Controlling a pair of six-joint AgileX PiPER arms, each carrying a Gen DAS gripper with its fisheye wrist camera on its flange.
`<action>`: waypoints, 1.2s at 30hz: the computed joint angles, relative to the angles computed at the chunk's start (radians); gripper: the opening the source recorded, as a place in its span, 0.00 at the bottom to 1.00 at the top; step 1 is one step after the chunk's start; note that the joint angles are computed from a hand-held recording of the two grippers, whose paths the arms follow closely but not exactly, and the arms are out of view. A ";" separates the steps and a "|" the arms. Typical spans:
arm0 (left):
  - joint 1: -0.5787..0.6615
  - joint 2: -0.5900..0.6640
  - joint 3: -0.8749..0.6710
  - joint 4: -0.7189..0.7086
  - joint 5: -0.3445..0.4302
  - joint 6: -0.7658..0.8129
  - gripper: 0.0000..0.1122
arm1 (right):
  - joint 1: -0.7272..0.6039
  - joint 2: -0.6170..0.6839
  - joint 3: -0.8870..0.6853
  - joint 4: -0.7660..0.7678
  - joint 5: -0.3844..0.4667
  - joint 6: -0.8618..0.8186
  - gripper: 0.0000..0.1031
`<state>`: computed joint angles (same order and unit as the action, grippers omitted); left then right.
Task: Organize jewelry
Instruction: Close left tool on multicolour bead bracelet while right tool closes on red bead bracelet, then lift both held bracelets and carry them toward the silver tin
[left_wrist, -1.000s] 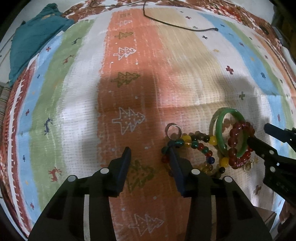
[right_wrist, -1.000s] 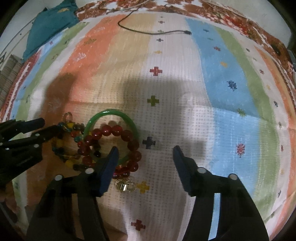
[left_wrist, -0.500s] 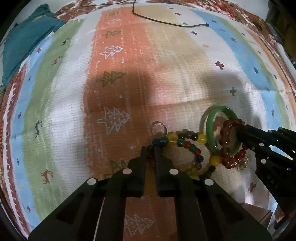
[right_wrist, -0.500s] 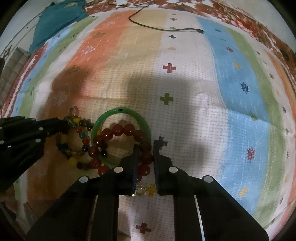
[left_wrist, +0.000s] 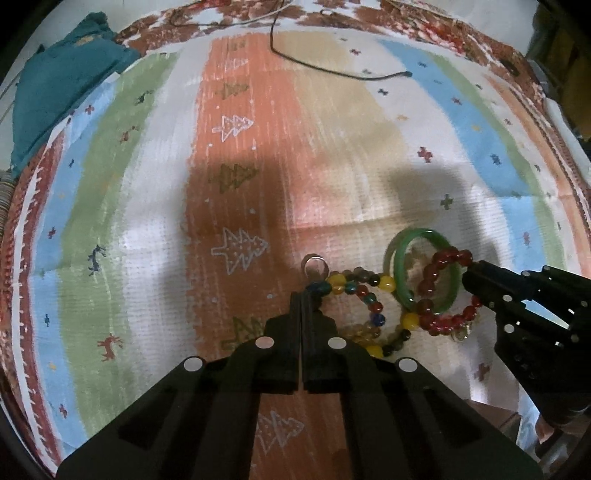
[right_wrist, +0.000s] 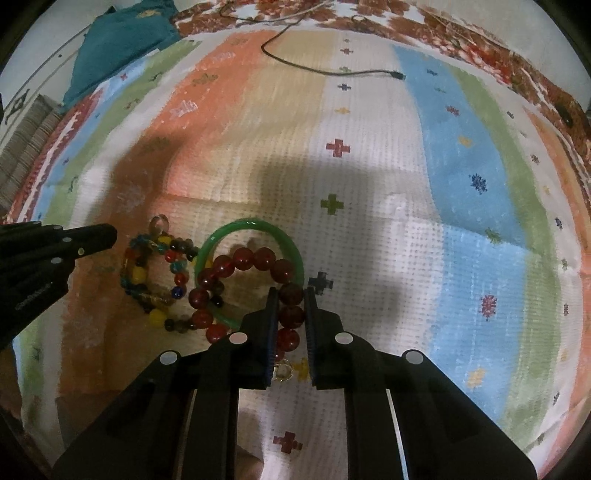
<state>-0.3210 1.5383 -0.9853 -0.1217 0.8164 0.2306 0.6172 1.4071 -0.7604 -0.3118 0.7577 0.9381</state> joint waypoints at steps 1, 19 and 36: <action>-0.003 -0.011 0.004 0.001 0.002 0.000 0.00 | 0.006 -0.007 -0.002 -0.004 0.006 0.006 0.14; -0.001 0.082 0.029 0.046 -0.058 -0.022 0.15 | 0.025 -0.008 0.005 -0.003 0.018 0.015 0.14; -0.015 0.106 0.047 0.075 -0.098 -0.028 0.08 | 0.032 -0.004 0.015 -0.002 0.007 0.012 0.14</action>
